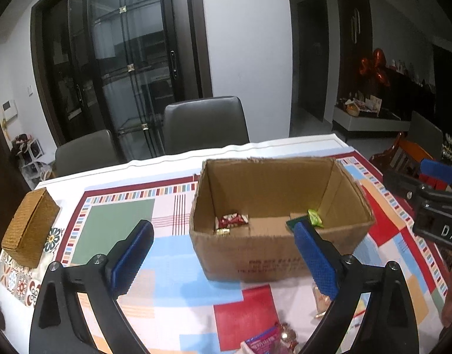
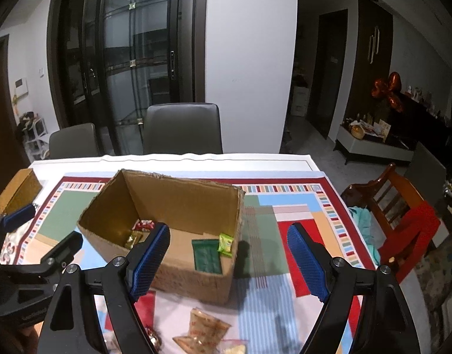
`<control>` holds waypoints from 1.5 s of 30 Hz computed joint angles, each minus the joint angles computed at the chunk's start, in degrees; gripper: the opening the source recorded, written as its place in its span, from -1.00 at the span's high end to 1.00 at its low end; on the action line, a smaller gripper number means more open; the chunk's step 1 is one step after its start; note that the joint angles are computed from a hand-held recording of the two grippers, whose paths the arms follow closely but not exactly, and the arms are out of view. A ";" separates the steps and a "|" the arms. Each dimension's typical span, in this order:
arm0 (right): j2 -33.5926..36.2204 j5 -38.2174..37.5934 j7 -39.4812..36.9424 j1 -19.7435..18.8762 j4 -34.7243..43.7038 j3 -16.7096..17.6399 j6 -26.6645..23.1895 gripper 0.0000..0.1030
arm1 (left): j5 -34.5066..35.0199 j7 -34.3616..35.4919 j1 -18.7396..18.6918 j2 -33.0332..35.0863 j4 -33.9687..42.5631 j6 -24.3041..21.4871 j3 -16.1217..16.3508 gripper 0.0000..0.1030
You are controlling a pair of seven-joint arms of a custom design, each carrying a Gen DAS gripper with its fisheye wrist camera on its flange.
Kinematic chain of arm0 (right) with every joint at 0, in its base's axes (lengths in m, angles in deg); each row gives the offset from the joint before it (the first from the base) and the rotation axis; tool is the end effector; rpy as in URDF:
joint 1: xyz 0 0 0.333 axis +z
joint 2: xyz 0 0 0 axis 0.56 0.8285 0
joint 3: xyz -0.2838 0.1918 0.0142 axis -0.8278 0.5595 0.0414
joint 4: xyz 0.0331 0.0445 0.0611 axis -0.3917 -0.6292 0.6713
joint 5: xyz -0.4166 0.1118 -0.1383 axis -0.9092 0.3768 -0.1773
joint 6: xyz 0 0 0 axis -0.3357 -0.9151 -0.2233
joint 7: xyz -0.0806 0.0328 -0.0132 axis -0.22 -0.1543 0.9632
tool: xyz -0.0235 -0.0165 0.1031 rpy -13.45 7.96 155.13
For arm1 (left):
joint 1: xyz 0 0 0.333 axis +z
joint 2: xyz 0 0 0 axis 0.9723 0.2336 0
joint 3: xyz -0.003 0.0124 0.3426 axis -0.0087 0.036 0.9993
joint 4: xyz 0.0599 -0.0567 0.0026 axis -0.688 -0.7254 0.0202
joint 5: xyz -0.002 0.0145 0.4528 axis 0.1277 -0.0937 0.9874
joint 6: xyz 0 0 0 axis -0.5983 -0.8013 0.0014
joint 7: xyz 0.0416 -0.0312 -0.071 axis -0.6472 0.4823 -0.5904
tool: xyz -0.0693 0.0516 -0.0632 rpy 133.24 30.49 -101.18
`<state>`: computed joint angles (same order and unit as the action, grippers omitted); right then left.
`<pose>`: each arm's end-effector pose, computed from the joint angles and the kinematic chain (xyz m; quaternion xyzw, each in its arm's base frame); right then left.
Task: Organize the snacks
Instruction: 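Withdraw both tools from the box toward the remaining snacks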
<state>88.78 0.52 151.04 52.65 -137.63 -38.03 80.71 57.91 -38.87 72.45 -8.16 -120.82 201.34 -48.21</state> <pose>0.5642 0.2958 0.4778 -0.7123 0.5447 -0.2912 0.3335 0.5221 -0.2229 0.4631 -0.6581 0.6095 -0.2657 0.3533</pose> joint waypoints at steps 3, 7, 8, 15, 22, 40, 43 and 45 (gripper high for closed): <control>-1.13 -0.07 0.09 -0.22 -1.33 0.06 0.16 -0.60 | -0.78 0.39 -0.40 -0.77 -0.98 0.21 -0.23 -0.89; -2.33 1.75 -1.23 -1.04 -3.19 0.60 0.64 -0.61 | -1.48 -0.11 -0.50 -2.23 -2.57 0.69 -0.89 -0.89; -2.59 2.15 -1.47 -1.26 -3.68 0.73 0.74 -0.60 | -1.60 -0.24 -0.48 -2.48 -2.86 0.77 -1.12 -0.89; -4.28 5.08 -3.22 -2.77 -7.31 1.83 1.41 -0.61 | -2.66 -0.97 -0.54 -4.04 -5.16 0.77 -2.66 -0.89; -5.19 4.97 -2.95 -4.06 -10.10 2.69 0.87 -0.61 | -3.60 -1.45 -1.30 -2.98 -6.20 0.54 -3.59 -0.89; -5.55 8.57 -6.97 -4.32 -14.73 3.36 0.39 -0.60 | -6.40 -1.55 -4.17 -1.61 -9.53 0.02 -3.41 -0.89; -5.43 9.32 -7.68 -4.21 -15.12 3.36 0.52 -0.60 | -6.92 -1.38 -4.30 -1.61 -10.11 0.22 -3.31 -0.89; -5.42 9.61 -7.92 -4.12 -15.42 3.43 0.59 -0.60 | -7.15 -1.32 -4.34 -1.62 -10.32 0.13 -3.34 -0.89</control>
<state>83.36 10.13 143.11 48.53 -153.05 -34.60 81.30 50.76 -40.19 68.11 -9.78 -131.14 201.47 -51.55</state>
